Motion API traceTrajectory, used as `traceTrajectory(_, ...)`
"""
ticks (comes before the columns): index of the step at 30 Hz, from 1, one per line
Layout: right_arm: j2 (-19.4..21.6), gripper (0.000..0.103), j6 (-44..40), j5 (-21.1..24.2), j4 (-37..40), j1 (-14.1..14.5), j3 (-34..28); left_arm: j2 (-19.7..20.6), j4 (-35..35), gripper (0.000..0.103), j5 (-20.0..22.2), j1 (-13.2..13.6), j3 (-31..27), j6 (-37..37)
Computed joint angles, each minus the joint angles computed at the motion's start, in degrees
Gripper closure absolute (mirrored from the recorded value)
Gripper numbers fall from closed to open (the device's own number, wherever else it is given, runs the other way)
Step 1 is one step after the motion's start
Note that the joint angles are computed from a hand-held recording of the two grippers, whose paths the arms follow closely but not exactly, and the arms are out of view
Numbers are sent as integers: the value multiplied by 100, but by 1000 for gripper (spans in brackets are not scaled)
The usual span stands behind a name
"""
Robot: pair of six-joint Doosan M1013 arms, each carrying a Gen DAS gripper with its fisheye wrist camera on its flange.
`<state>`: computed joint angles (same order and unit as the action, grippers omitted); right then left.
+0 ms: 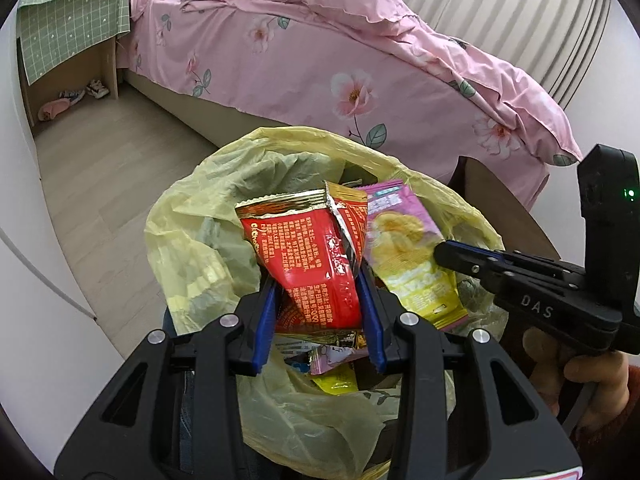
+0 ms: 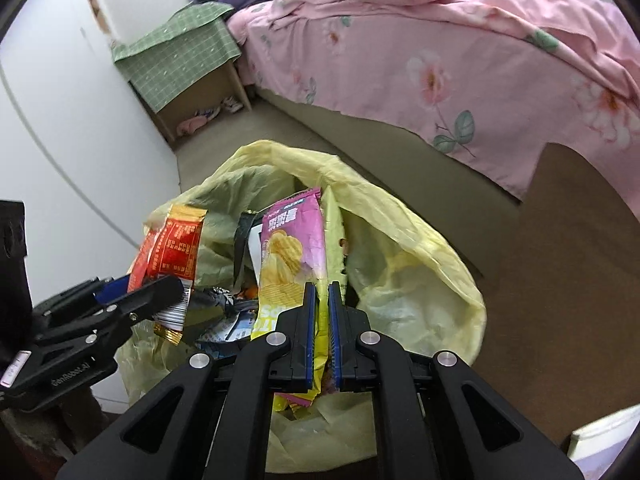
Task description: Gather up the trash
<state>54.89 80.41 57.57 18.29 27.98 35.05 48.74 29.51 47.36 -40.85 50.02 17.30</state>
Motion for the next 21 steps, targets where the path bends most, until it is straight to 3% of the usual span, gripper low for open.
traceTrajectory(4, -81, 96, -113, 47, 173, -15, 156, -59, 19, 64, -76, 1, 96, -65)
traceTrajectory(10, -368, 94, -245, -508, -87, 47, 642, -146, 158, 58, -102, -10, 192, -305)
traceTrajectory(11, -400, 89, -284, -513, -61, 41, 686, -163, 216, 57, -87, -20, 207, -362)
traceTrajectory(12, -430, 76, -343, -528, 17, 25, 736, -182, 314, 54, -58, -37, 219, -455)
traceTrajectory(14, -555, 67, -458, -669, 216, -14, 940, -213, 546, 50, 36, -77, 233, -646)
traceTrajectory(17, -806, 67, -478, -1036, 219, -53, 1327, -240, 788, 46, 135, -133, 215, -828)
traceTrajectory(21, -1262, 67, -492, -1657, 217, -154, 1994, -211, 791, 46, -60, -185, 71, -630)
